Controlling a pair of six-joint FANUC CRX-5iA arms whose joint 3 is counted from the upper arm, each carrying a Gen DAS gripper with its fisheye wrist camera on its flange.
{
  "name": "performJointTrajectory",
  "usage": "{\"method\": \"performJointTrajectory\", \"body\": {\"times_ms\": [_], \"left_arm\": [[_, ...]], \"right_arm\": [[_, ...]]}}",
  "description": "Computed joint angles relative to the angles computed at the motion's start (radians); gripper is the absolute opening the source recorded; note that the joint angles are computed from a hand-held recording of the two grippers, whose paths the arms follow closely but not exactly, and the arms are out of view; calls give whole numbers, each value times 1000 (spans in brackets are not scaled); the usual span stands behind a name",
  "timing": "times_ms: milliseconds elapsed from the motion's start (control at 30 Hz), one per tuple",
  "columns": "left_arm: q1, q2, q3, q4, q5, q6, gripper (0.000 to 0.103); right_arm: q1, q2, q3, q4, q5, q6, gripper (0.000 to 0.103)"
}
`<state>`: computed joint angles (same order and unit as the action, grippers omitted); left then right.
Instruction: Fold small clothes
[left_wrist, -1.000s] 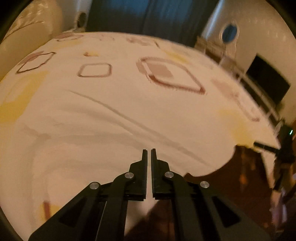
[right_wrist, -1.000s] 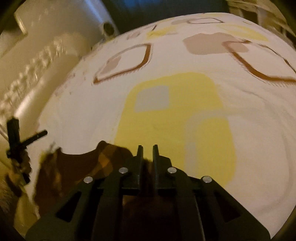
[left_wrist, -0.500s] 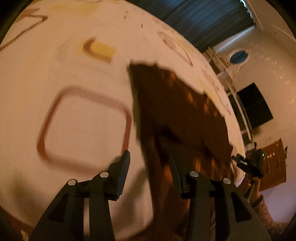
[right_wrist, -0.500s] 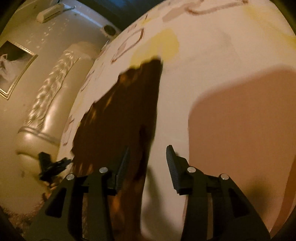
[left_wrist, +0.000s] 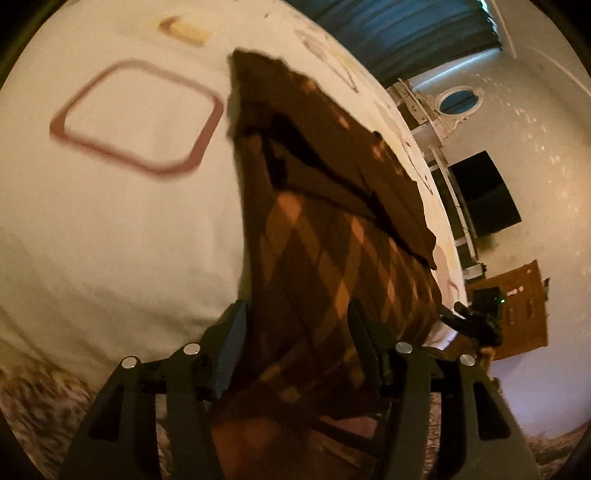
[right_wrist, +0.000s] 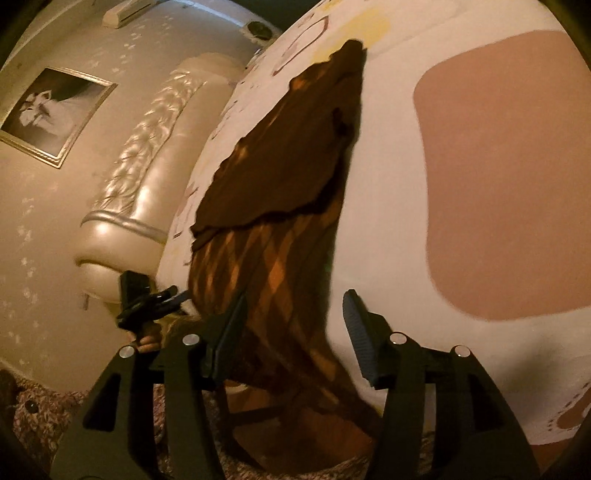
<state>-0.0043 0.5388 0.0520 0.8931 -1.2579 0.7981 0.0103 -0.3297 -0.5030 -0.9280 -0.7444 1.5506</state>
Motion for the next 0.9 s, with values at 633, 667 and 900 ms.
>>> {"method": "performJointTrajectory", "body": {"times_ms": [633,667,900], "left_arm": [[-44,-17,-18,-64,49,-28,60],[-45,-15,-13,-68,51,-23,58],[-33,-17,-1,-111,57,32,24]], "right_arm": [[12,98,59,-79,-126,165,51],[24,93,56,-61,-113,150,46],[78,87,51,21,-72,73,7]]}}
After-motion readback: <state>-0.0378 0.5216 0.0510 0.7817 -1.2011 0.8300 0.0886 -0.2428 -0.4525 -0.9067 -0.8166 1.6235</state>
